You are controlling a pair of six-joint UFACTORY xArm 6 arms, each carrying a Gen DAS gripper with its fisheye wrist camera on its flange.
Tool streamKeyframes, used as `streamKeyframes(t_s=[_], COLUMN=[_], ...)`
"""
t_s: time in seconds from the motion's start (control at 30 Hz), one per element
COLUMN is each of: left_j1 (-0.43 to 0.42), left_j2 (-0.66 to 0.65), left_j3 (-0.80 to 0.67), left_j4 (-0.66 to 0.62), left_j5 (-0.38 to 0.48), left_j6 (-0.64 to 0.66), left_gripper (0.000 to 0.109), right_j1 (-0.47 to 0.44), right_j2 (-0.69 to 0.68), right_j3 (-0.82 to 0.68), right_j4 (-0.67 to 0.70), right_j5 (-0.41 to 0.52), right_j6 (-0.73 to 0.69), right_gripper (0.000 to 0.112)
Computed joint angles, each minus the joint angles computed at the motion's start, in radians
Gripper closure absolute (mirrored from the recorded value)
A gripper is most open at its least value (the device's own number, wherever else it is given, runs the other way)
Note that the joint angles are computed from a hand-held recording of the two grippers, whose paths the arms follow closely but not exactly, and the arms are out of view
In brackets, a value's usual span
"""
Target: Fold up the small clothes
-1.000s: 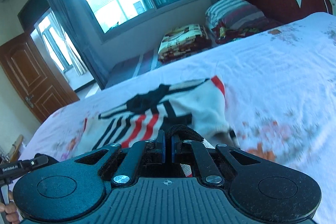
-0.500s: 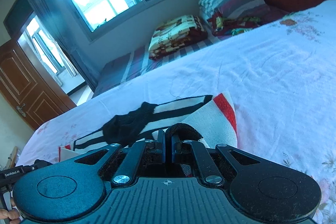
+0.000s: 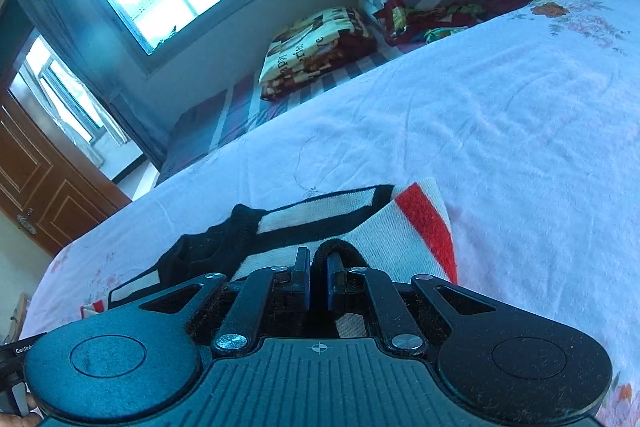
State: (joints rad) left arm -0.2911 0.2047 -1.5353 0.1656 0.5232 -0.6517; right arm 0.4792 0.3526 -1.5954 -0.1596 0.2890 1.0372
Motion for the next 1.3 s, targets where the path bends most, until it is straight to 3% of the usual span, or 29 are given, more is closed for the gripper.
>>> streamKeyframes(t_s=[0.07, 0.1, 0.13, 0.17, 0.2, 0.23, 0.27, 0.3, 0.33, 0.67, 0.7, 0.8, 0.9, 0.97, 1.0, 1.07, 1.1, 1.13, 1.2, 1.3], left_j1=[0.0, -0.002, -0.003, -0.003, -0.001, 0.001, 0.003, 0.005, 0.007, 0.008, 0.007, 0.003, 0.003, 0.002, -0.001, -0.009, -0.011, -0.012, -0.014, -0.014], left_j2=[0.015, 0.015, 0.013, 0.004, -0.005, -0.007, -0.004, 0.0, 0.0, 0.069, 0.076, 0.08, 0.082, 0.087, 0.085, 0.075, 0.07, 0.063, 0.047, 0.024], left_j3=[-0.026, -0.031, -0.031, -0.019, -0.005, -0.004, -0.014, -0.024, -0.026, -0.099, -0.105, -0.089, -0.086, -0.094, -0.09, -0.073, -0.064, -0.054, -0.031, 0.0], left_j4=[0.01, 0.042, 0.097, 0.153, 0.175, 0.158, 0.14, 0.126, 0.12, -0.03, -0.047, -0.06, -0.069, -0.094, -0.081, -0.045, -0.043, -0.044, -0.032, 0.046], left_j5=[0.037, 0.046, 0.047, 0.033, 0.008, 0.003, 0.017, 0.029, 0.03, 0.115, 0.124, 0.107, 0.098, 0.109, 0.108, 0.092, 0.082, 0.07, 0.036, -0.021], left_j6=[-0.005, -0.028, -0.068, -0.106, -0.111, -0.082, -0.056, -0.036, -0.022, 0.219, 0.236, 0.258, 0.257, 0.269, 0.261, 0.247, 0.24, 0.235, 0.224, 0.164], left_gripper=[0.077, 0.061, 0.037, 0.025, 0.025, 0.025, 0.025, 0.025, 0.026, 0.044, 0.046, 0.056, 0.075, 0.102, 0.102, 0.103, 0.103, 0.104, 0.104, 0.104], right_j1=[-0.002, -0.003, -0.004, -0.006, -0.007, -0.01, -0.016, -0.021, -0.027, -0.01, -0.007, 0.001, 0.009, 0.022, 0.03, 0.038, 0.042, 0.045, 0.045, 0.038], right_j2=[0.009, 0.013, 0.017, 0.018, 0.018, 0.021, 0.025, 0.02, 0.011, 0.053, 0.059, 0.094, 0.135, 0.159, 0.176, 0.187, 0.188, 0.192, 0.182, 0.152], right_j3=[-0.013, -0.019, -0.023, -0.021, -0.019, -0.026, -0.038, -0.036, -0.024, -0.084, -0.088, -0.13, -0.188, -0.227, -0.254, -0.274, -0.279, -0.285, -0.266, -0.224], right_j4=[0.054, 0.065, 0.076, 0.094, 0.103, 0.075, 0.005, -0.068, -0.116, 0.013, 0.018, 0.05, 0.056, 0.01, -0.031, -0.042, -0.05, -0.047, -0.062, -0.186], right_j5=[0.011, 0.018, 0.017, 0.012, 0.008, 0.015, 0.028, 0.026, 0.0, 0.081, 0.086, 0.126, 0.174, 0.213, 0.243, 0.256, 0.259, 0.26, 0.226, 0.156], right_j6=[-0.05, -0.062, -0.071, -0.087, -0.094, -0.065, -0.005, 0.054, 0.08, -0.215, -0.229, -0.304, -0.348, -0.361, -0.365, -0.389, -0.397, -0.415, -0.4, -0.266], right_gripper=[0.107, 0.107, 0.107, 0.106, 0.102, 0.083, 0.063, 0.017, 0.01, 0.01, 0.012, 0.042, 0.044, 0.05, 0.065, 0.075, 0.088, 0.109, 0.109, 0.109])
